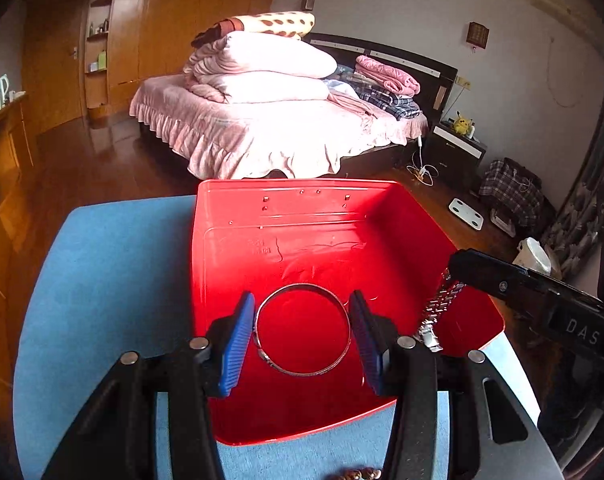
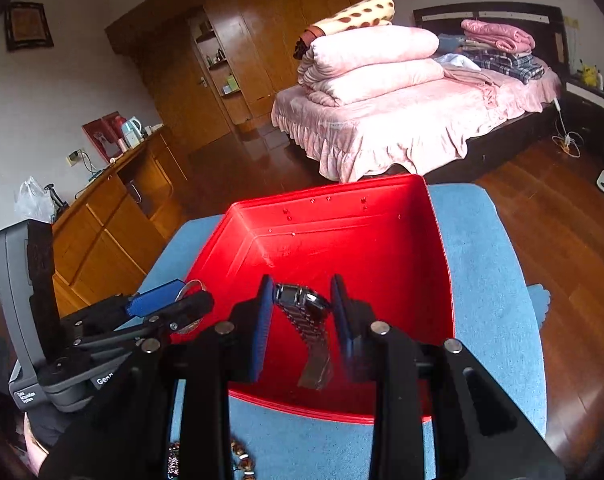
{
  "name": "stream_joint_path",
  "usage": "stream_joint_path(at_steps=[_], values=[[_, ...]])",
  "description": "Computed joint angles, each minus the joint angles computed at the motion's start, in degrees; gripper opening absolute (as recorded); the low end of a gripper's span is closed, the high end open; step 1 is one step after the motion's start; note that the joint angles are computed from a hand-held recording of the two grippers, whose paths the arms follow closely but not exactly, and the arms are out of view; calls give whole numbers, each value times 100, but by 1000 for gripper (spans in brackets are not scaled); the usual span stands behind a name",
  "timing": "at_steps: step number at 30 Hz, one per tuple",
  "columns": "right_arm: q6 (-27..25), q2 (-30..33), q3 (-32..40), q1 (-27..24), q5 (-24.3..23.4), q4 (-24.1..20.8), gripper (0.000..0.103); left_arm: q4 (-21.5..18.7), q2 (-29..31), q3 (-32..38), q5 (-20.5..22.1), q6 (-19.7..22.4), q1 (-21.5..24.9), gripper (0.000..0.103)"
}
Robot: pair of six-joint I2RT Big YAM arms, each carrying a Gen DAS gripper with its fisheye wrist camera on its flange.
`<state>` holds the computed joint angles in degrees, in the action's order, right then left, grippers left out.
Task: Organize jewelry
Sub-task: 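Carry the watch and bangle over the red tin and open both tools, then withdraw both tools from the tin back toward the remaining jewelry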
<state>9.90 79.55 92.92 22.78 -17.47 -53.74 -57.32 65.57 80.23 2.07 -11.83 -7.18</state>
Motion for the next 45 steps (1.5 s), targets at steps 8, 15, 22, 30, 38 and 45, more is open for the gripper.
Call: stream_joint_path(at_steps=[8,15,22,30,38,45], values=[[-12,-121,-295,40,425,-22,43,-121,-122,-202,-262,-80,-166,64],[-172,-749,-1001,167,1025,269,49,-207,-721,-573,-801,-180,-343,68],[-271,-1605,-1850,366,1345,532,53,-283,-1853,-1394,-1369,-173,-627,72],[148,-2636,-2818,467,1379,631,55,-582,-2921,-2131,-1912,-769,-1309,74],[441,-3550,-3606,654,1677,514,55,-1044,-3577,-2547,-3075,-1839,-2694,74],[701,-4256,-4160,1282,1856,368,55,-1523,-3700,-2742,-3822,-2820,-3898,74]])
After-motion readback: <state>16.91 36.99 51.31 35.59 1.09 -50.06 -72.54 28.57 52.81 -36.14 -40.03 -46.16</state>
